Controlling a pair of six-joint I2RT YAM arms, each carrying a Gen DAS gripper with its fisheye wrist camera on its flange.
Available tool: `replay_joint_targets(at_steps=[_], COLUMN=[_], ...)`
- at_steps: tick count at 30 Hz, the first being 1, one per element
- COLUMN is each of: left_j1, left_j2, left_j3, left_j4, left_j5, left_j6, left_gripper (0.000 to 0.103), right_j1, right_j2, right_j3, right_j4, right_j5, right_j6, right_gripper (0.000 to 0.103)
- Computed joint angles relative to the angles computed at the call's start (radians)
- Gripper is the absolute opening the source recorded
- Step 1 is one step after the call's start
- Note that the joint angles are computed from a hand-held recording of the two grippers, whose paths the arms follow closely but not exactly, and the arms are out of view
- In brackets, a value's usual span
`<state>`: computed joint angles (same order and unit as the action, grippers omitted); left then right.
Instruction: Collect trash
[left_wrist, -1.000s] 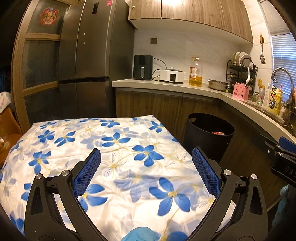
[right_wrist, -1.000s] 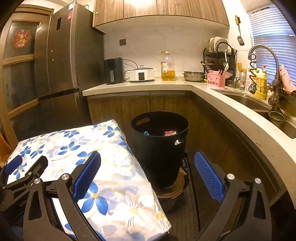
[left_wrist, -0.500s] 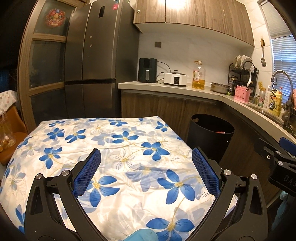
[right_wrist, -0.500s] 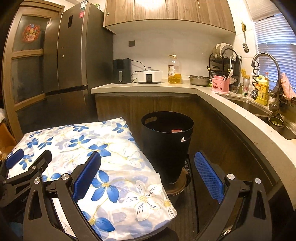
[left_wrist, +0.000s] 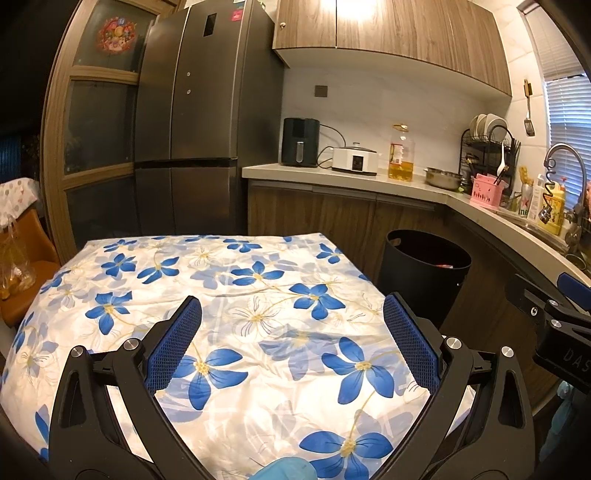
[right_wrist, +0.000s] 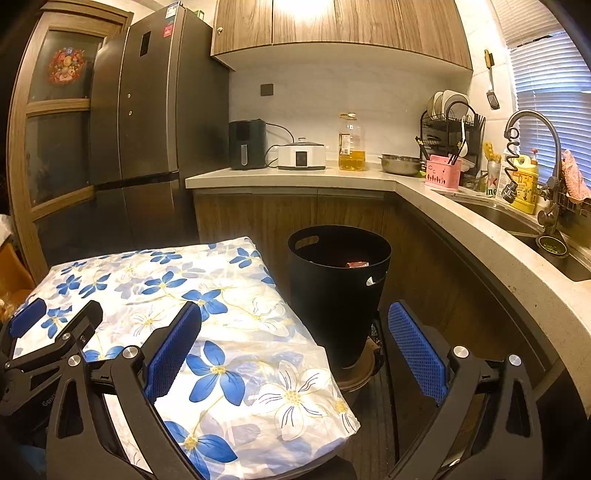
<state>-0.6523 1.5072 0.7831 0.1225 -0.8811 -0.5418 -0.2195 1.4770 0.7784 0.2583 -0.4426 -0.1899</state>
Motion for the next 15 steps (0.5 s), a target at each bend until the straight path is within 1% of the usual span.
replay_joint_targets(at_steps=[15], left_j1=[-0.012], left_j2=[-0.001], left_j3=[0.010], left_j4=[-0.011], left_j5=[-0.013], left_j6=[-0.005], left_gripper=[0.097], right_j1=[0.001], right_j2=[-0.013], right_j3=[-0.001], right_j4=[0.000], right_j5=[-0.001], right_j6=[0.003], right_gripper=[0.097])
